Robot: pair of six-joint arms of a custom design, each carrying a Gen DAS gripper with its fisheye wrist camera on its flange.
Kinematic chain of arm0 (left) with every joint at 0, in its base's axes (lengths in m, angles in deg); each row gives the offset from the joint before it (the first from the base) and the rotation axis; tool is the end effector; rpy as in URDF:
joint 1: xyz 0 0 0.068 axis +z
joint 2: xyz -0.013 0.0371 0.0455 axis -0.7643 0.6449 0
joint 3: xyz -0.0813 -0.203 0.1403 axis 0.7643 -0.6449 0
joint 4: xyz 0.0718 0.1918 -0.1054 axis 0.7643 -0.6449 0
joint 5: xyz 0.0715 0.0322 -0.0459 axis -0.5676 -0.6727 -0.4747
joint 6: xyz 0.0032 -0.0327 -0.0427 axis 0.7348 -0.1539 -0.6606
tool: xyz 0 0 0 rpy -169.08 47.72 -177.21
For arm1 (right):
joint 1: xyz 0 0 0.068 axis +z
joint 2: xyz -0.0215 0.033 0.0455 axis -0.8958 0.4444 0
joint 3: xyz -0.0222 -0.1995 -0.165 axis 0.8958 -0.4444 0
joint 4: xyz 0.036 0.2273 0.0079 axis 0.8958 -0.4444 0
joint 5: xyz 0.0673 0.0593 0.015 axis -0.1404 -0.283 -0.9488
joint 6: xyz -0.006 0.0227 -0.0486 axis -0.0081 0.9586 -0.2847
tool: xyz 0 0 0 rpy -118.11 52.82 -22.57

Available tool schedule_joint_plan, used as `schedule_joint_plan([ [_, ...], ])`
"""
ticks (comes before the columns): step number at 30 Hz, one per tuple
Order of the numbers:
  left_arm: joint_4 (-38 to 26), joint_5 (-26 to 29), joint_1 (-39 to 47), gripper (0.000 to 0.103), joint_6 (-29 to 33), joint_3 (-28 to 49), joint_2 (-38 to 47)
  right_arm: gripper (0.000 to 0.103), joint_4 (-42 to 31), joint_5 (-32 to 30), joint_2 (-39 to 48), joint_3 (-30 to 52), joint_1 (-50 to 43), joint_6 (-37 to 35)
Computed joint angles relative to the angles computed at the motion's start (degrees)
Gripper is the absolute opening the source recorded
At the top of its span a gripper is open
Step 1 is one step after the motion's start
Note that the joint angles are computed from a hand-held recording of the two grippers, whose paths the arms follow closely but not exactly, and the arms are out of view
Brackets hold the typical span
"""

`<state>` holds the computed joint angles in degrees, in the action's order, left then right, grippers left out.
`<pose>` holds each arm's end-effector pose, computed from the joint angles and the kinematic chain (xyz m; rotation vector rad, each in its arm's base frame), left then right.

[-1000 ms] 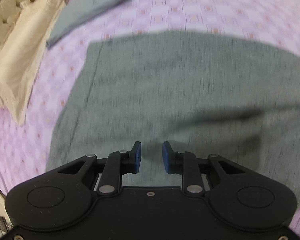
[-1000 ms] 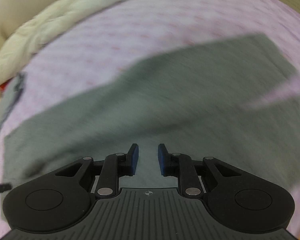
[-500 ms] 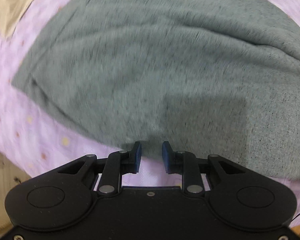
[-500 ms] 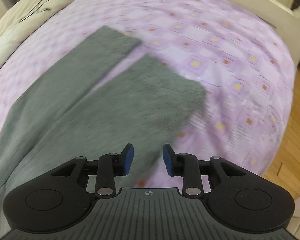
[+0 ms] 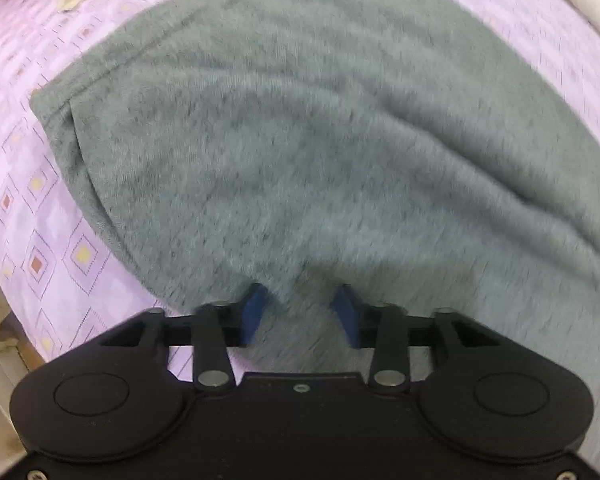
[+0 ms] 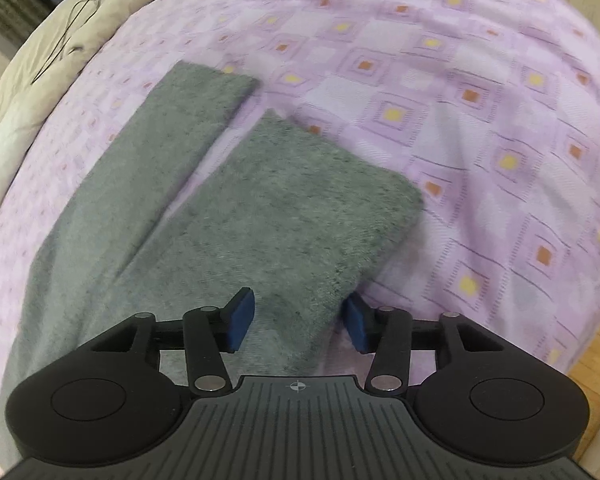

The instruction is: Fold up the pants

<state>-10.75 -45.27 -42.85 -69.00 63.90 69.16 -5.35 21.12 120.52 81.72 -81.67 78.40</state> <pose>0.2806 0.0369 0.1278 -0.8872 2.7793 0.0405 0.1912 -0.0593 0.1310 1.2004 2.3893 0.2091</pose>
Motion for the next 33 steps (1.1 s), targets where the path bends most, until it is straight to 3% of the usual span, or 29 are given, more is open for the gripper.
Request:
schedule_joint_plan([
  [1, 0.2, -0.3, -0.4, 0.002, 0.8, 0.4, -0.3, 0.008, -1.6, 0.5, 0.6, 1.6, 0.3, -2.0],
  [5, -1.4, -11.3, -6.0, 0.001, 1.3, -1.2, -8.6, 0.006, -9.8, 2.8, -5.6, 4.4, 1.6, -9.4],
  [10, -9.1, -11.4, -4.4, 0.001, 2.8, -2.3, -15.3, 0.006, -18.8, 5.7, -13.0, 4.2, -0.4, -15.7],
  [16, -10.5, -9.9, -2.9, 0.001, 5.4, -7.0, -16.6, 0.006, -15.2, 8.5, -9.9, 1.8, -4.9, -23.6],
  [21, -9.9, -10.7, -4.6, 0.006, 8.0, -6.2, -17.8, 0.012, -17.0, 11.9, -5.8, 2.3, -4.4, -19.7],
  [23, -9.3, -11.1, -6.1, 0.009, 9.9, -4.2, -17.1, 0.020, -19.2, 12.5, -8.2, 2.9, -4.1, -17.3],
  [26, -7.7, -11.1, -7.1, 0.013, 13.4, -0.3, -14.3, 0.023, -21.6, 15.4, -13.7, 4.7, -1.1, -12.5],
  [29, -7.7, -9.9, -7.1, 0.014, 15.6, 6.3, -9.5, 0.028, -18.6, 14.8, -14.9, 7.5, 4.1, -11.6],
  [33, -8.3, -7.2, -5.9, 0.014, 19.4, 16.2, -1.1, 0.032, -12.3, 9.2, -4.6, 15.5, 11.0, -12.1],
])
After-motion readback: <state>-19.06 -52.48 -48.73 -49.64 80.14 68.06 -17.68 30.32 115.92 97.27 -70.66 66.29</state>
